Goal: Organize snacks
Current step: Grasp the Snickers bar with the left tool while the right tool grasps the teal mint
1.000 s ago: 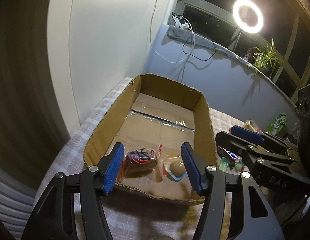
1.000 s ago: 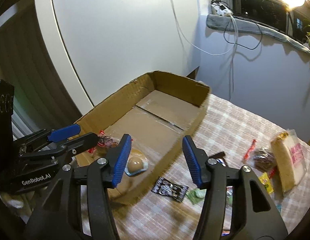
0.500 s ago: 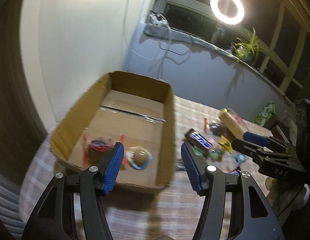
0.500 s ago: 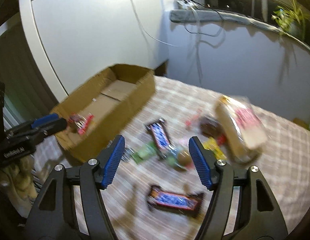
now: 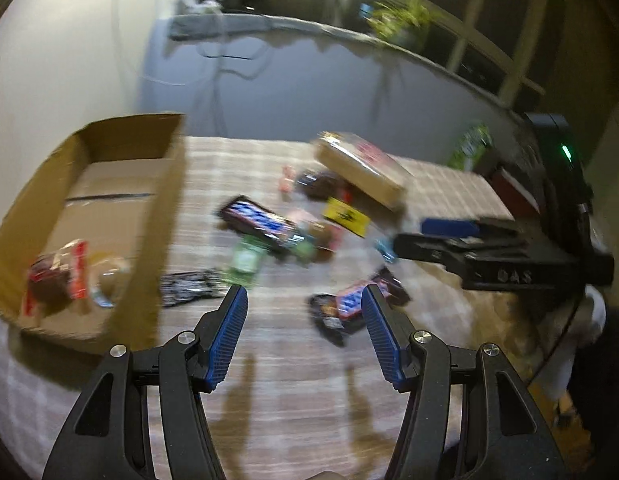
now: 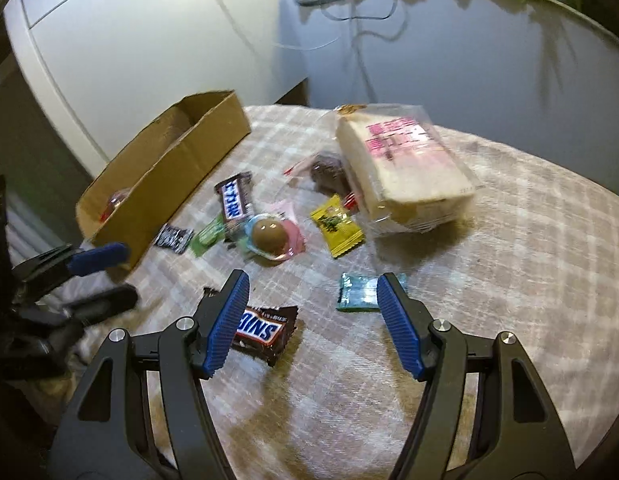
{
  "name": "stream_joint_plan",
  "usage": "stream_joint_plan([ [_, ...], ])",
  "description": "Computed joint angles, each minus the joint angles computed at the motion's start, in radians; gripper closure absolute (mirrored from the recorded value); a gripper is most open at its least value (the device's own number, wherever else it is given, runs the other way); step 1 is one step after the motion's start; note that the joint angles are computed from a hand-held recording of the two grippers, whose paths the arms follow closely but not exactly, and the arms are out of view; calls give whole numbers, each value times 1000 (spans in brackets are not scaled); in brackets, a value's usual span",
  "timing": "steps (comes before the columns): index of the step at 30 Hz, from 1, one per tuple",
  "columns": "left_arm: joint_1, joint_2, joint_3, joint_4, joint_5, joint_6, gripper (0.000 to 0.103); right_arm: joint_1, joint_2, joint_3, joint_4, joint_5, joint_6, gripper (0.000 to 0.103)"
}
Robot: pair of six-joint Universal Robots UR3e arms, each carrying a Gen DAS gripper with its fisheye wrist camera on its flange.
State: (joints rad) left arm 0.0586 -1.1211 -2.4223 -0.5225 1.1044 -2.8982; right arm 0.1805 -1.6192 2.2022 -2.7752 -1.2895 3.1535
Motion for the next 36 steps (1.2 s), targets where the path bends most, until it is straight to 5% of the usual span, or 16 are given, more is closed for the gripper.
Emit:
stream_joint_plan([
  [17, -309, -439, 227, 153, 201, 117, 44, 8, 154, -47, -48, -85, -151, 34],
  [23, -302, -498, 233, 182, 194, 118, 45, 0, 127, -32, -32, -105, -161, 59],
  [27, -290, -484, 215, 189, 161, 117, 73, 32, 113, -32, -9, -140, -182, 63],
  [36, -279, -463, 175, 230, 166, 80, 76, 39, 81, -1, -4, -142, -162, 66],
])
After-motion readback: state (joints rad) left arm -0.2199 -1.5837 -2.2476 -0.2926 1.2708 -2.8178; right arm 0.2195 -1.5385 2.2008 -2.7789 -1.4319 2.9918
